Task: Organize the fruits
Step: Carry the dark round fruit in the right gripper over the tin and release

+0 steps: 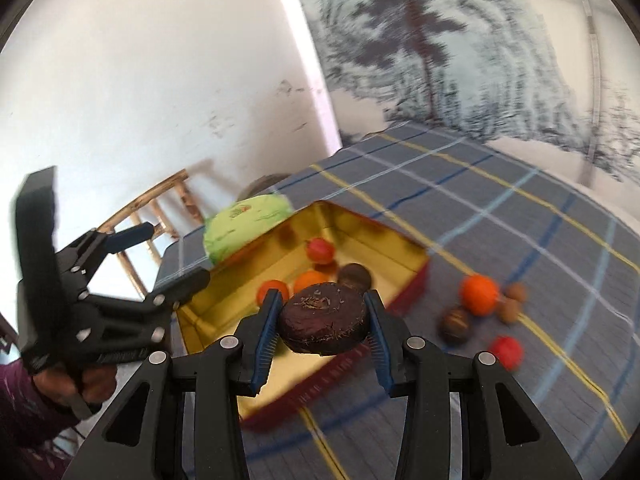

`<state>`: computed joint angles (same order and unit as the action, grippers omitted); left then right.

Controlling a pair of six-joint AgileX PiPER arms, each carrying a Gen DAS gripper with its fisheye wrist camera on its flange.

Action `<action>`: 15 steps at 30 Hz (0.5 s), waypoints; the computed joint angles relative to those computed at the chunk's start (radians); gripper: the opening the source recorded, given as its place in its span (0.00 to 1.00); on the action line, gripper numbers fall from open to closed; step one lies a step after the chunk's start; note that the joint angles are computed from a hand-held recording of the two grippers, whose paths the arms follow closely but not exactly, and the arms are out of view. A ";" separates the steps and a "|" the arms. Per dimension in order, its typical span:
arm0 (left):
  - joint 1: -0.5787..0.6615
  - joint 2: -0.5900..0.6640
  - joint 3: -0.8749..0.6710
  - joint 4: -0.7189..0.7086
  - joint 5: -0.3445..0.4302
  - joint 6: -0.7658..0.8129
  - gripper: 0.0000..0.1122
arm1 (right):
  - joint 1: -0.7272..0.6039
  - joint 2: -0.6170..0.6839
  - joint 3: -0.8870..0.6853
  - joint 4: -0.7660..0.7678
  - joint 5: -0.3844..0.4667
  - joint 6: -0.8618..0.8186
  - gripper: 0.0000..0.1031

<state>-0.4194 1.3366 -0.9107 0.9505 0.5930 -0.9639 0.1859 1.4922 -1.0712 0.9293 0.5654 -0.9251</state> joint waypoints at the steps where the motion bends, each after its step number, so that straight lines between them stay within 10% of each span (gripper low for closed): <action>1: 0.002 -0.005 0.004 0.007 -0.001 -0.003 0.86 | 0.020 0.022 -0.017 -0.021 -0.009 0.022 0.41; 15: 0.054 -0.010 0.019 -0.045 -0.047 0.053 0.87 | 0.139 0.231 -0.167 -0.225 -0.039 0.235 0.41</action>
<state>-0.3654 1.3267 -0.8914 0.9050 0.5463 -0.9110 0.3253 1.7227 -1.2380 0.7041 0.5268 -0.6905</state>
